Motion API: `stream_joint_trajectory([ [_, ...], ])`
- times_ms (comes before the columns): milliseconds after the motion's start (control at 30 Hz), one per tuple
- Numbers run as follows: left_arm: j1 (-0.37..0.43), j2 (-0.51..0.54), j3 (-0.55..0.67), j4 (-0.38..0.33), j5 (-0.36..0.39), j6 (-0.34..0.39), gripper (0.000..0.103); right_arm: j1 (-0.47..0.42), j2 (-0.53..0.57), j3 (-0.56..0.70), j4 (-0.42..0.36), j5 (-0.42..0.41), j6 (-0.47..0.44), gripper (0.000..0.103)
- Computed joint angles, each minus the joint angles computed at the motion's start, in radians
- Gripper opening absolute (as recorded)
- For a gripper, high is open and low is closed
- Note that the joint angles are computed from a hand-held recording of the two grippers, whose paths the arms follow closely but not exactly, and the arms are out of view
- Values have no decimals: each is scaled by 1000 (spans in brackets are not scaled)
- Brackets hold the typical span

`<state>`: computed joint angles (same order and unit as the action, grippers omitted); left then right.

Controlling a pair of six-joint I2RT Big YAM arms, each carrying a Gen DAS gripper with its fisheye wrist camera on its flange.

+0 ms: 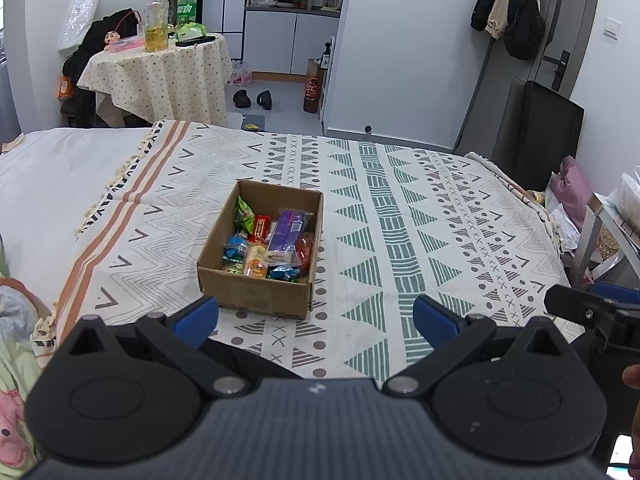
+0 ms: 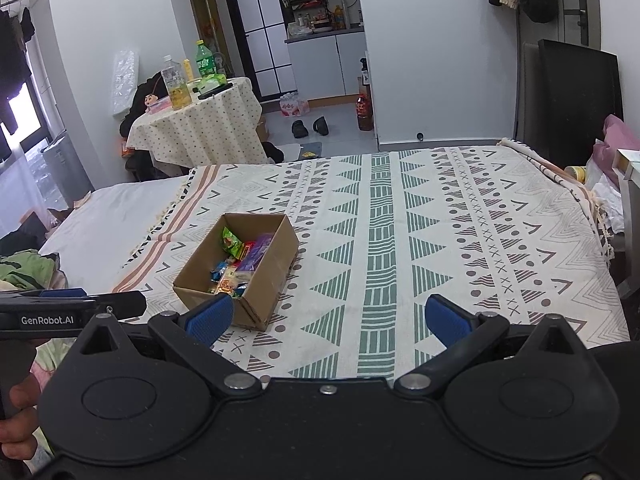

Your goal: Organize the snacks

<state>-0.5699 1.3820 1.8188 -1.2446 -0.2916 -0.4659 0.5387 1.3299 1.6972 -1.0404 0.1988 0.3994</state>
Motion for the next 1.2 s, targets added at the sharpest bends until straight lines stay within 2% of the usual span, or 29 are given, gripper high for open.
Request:
stream_joint_trajectory([
  [1200, 2, -5, 6, -11, -2, 1, 103, -7, 8, 6, -7, -18, 5, 103],
])
